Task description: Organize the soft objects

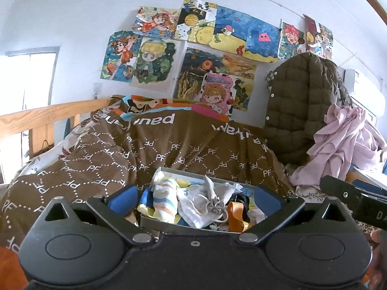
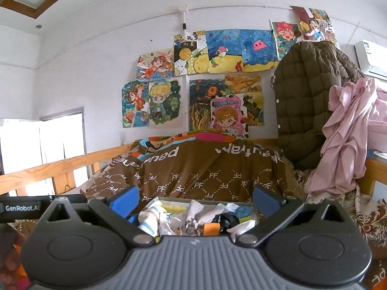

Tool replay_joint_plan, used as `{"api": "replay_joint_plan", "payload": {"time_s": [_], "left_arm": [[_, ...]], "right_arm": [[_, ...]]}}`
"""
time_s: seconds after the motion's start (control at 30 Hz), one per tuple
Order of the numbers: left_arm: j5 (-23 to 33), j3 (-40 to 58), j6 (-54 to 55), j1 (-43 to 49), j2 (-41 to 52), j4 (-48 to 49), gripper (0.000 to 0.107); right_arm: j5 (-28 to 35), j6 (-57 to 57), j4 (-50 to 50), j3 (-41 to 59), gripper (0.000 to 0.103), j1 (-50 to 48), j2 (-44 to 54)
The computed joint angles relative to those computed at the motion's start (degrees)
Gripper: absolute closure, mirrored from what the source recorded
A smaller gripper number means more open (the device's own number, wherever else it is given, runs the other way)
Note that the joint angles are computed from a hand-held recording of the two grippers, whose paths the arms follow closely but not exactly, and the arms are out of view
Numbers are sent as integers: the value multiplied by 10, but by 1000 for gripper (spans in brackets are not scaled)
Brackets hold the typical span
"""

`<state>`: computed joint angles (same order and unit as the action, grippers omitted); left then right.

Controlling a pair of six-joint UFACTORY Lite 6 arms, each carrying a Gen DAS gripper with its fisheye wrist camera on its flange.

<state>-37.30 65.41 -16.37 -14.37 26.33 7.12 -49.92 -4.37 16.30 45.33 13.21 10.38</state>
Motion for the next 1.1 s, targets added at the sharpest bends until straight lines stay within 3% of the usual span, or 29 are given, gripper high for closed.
{"api": "replay_joint_plan", "payload": {"time_s": [0.37, 0.67, 0.8, 1.1], "left_arm": [[-38, -112, 40, 16, -57, -51, 5], [-82, -183, 81, 16, -71, -135, 5], [-87, -204, 129, 1, -78, -222, 5], [-91, -272, 111, 3, -109, -200, 5]], "right_arm": [[-51, -29, 84, -77, 0, 83, -21], [-75, -78, 231, -134, 0, 177, -39], [-84, -90, 275, -147, 0, 206, -42], [-77, -107, 365, -194, 0, 257, -81]]}}
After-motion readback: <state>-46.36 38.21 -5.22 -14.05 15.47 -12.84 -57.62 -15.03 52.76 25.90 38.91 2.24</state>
